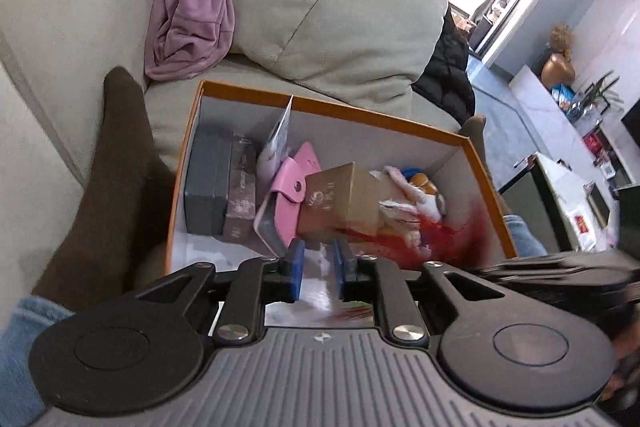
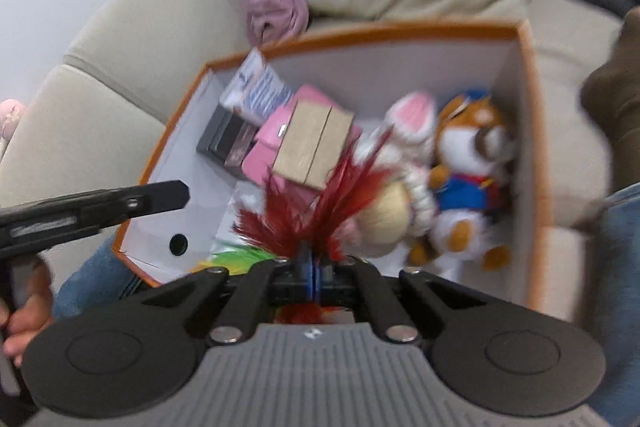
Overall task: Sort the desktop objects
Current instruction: 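Lower feather toy with left tool while right tool lowers cardboard box into orange box, then open left tool releasing feather toy while right tool places cardboard box beside pink card holder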
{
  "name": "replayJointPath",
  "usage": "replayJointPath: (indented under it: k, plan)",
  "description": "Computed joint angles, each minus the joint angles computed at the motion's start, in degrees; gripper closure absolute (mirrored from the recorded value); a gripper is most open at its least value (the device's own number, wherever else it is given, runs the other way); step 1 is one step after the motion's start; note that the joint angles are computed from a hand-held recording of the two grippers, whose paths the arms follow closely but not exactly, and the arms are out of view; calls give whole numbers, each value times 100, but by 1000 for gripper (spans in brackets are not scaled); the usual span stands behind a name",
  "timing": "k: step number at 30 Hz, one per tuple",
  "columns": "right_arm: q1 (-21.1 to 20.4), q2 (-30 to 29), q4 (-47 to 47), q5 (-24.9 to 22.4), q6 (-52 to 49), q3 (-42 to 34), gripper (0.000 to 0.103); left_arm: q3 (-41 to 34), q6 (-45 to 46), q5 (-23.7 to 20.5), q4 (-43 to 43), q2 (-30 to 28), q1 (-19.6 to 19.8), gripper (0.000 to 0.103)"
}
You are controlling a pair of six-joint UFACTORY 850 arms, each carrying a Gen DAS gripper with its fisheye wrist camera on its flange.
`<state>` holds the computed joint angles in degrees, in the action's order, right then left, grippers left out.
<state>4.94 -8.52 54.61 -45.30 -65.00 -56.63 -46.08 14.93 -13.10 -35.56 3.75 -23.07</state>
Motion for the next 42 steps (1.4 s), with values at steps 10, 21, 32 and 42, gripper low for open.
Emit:
replayJointPath:
  k: [10,21,32,42]
  plan:
    - [-148,368,-632,1005,167,-21,68,-469,-1037,-20,2505,-693,-164,74]
    - [884,-473,-568,1196,-3388,-550,35,-978,-1030,-299,3947,-1250,-284,68]
    - [1227,-968,-585,1423,-4529,-826,36,-1334,726,-483,2642,-1651,-90,55]
    - [1060,-1027,-800,1156,-4084,-1113,39,-1320,1463,-582,1903,-1613,-52,68]
